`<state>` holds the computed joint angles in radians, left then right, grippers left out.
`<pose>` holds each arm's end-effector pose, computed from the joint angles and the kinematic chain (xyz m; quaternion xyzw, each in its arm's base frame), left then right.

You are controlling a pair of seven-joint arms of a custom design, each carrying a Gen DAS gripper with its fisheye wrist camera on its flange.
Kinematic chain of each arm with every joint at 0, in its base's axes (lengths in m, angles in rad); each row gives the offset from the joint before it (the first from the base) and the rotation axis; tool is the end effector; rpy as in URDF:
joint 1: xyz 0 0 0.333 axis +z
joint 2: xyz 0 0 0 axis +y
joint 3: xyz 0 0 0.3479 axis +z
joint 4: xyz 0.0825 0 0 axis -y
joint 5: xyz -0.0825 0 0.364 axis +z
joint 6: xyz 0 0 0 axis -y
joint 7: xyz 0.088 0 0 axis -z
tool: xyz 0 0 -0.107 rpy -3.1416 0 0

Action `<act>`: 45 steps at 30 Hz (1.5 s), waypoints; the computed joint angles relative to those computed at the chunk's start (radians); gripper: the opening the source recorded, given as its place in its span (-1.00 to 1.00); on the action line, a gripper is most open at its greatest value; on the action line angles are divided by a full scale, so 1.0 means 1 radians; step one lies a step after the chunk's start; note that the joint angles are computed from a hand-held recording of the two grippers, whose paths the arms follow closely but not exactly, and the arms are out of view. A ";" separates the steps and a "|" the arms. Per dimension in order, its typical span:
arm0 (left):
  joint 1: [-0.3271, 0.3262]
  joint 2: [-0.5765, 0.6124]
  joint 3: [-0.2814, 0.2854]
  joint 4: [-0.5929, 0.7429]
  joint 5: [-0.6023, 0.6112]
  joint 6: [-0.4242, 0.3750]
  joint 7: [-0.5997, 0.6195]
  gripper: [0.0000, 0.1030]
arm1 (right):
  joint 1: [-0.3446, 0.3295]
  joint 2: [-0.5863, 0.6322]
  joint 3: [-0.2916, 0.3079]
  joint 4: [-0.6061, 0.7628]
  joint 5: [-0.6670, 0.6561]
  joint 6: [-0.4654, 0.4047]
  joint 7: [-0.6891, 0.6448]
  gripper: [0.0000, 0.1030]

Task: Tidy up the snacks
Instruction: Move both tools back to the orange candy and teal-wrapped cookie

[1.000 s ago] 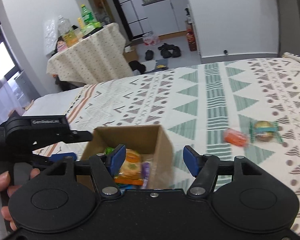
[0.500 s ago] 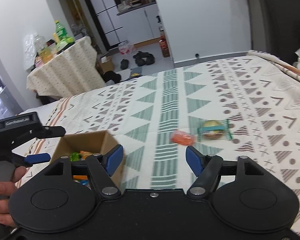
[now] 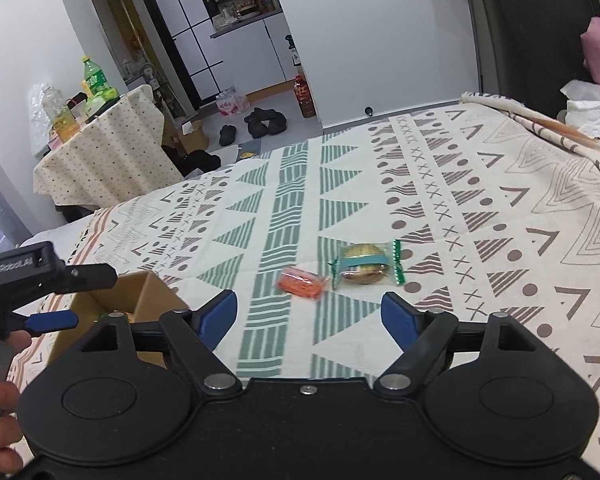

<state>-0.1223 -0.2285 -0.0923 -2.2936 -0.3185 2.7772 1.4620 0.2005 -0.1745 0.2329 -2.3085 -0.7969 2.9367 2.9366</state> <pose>0.4876 -0.0959 0.5648 -0.7064 0.6108 -0.3353 0.1248 0.4332 0.2582 0.5336 -0.5738 0.7005 -0.1963 0.3760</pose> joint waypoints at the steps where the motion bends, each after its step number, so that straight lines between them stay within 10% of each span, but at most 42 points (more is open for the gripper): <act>1: -0.005 0.004 -0.002 0.001 0.000 0.001 0.009 0.89 | -0.015 0.004 0.002 -0.007 -0.029 0.020 0.024 0.62; 7: -0.039 0.027 -0.021 -0.011 0.014 0.058 0.059 0.89 | -0.109 0.045 0.012 -0.023 -0.345 0.118 0.337 0.63; 18: -0.041 0.166 -0.065 0.095 0.074 0.034 0.019 0.89 | -0.038 0.145 -0.119 0.042 -0.567 0.147 0.555 0.64; 45: 0.004 0.508 -0.141 0.350 0.084 0.003 -0.124 0.39 | 0.107 0.396 -0.271 0.252 -0.554 0.112 0.433 0.57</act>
<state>-0.1182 0.2800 -0.2329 -1.9439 -0.2348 2.7805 1.3378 0.3075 0.2217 -0.0383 -2.0568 -1.3507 3.0486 3.3692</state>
